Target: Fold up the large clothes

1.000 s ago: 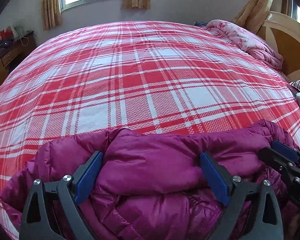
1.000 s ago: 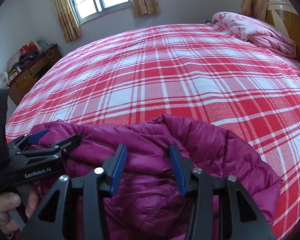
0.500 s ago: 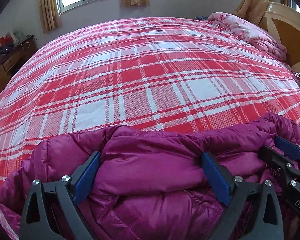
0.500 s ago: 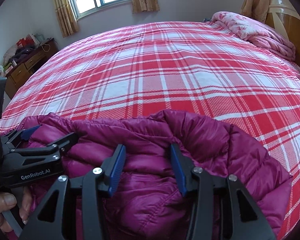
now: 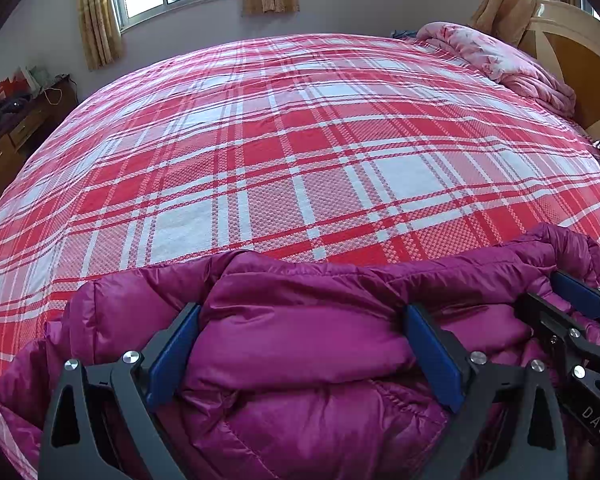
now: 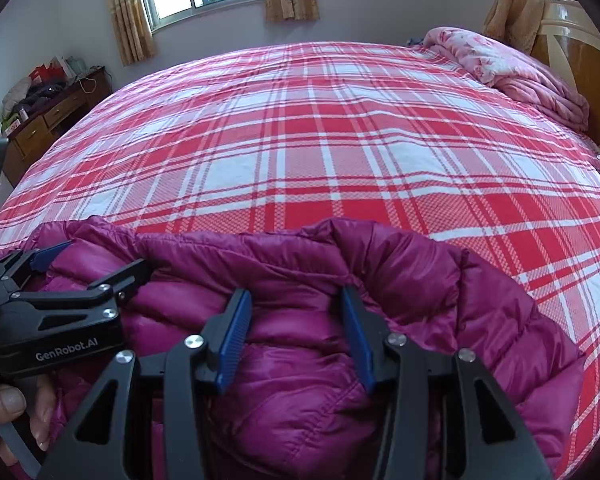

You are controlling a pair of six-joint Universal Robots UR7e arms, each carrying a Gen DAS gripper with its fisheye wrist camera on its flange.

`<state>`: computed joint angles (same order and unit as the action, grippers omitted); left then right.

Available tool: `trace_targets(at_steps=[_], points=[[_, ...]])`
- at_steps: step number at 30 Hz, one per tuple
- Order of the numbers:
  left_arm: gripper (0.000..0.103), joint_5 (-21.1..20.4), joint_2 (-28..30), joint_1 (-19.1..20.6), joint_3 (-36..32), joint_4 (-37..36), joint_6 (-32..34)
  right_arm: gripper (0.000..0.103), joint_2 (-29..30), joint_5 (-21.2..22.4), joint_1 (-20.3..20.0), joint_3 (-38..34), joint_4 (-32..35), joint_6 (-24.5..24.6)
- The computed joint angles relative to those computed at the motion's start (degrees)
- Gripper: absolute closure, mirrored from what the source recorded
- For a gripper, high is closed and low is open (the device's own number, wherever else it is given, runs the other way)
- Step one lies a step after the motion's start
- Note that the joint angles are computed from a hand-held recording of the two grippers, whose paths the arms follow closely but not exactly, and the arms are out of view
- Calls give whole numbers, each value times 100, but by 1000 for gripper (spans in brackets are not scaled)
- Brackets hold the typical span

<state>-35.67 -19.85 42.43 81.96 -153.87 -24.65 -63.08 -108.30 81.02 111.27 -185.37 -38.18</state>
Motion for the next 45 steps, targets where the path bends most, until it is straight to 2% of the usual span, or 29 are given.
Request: trace_targets(at_steps=[29,31,33,35,37,38,40,44,45], points=[[1,77,53,17,-112,243,-114,53,89,-210,56,-46,-77,-111],[1,27,18,26,-141,370,-157,52,123,-323,106,-74,-99,-193],[1,-69,-123,11,-106,573,-281,47,-31,-163,95,-48,101,-241],[1,97,-371,-157,258,227,-183,44,-368,-10,91,103,333,-75],[1,117,-766,-403,940,-599,198,33,-910,358,14,446,469,108],[1,202,-962,-526,1239,-651,158,26,-1167,464,-20,632,504,88],[1,302,-1453,-821,2040,-819,-49,24,-1697,513,-103,1062,548,-41],[1,166,-2547,-1511,3792,-634,-1173,24,-2988,661,-629,2081,1022,-310],[1,125,-2859,-1744,4239,-327,-1705,24,-3306,707,-810,2343,1066,-445]])
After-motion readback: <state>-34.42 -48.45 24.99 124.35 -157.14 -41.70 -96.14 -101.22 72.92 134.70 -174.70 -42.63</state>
